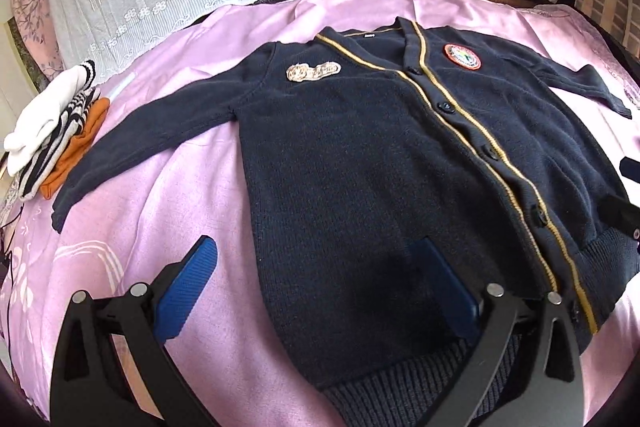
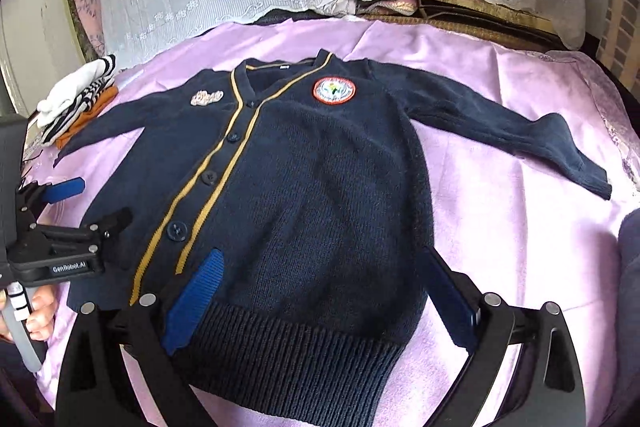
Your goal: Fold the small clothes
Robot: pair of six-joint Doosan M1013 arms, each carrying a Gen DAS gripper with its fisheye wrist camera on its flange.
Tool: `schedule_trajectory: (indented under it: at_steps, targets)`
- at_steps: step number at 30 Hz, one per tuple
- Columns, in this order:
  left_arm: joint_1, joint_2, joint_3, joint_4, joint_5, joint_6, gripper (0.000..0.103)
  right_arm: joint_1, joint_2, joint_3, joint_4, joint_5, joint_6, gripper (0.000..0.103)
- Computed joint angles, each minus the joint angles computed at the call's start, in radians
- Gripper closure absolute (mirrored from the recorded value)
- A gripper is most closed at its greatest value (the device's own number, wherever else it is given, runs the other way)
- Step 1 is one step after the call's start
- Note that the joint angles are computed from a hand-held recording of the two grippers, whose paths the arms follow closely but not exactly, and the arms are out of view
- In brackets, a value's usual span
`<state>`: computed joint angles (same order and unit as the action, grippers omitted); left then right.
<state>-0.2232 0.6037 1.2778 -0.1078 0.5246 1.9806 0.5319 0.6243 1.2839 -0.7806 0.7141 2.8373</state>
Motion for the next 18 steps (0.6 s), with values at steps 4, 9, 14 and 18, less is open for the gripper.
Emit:
schedule_trajectory:
  at_steps: [4,9,14,18]
  targets:
    - [-0.017,-0.009,0.004,0.030,-0.052,-0.001,0.005,-0.006,0.019,-0.058,-0.015,0.043,-0.058,0.005]
    - [-0.027,0.005,-0.022,0.027,-0.030,-0.002,0.005,-0.025,0.045,-0.100,0.083,0.040,-0.154,0.004]
    - [-0.029,0.034,-0.049,0.062,0.033,-0.030,0.005,-0.036,0.077,-0.116,0.212,0.088,-0.261,0.004]
    - [-0.026,0.036,-0.055,0.052,0.032,-0.024,0.005,-0.028,0.066,-0.102,0.168,0.075,-0.241,0.004]
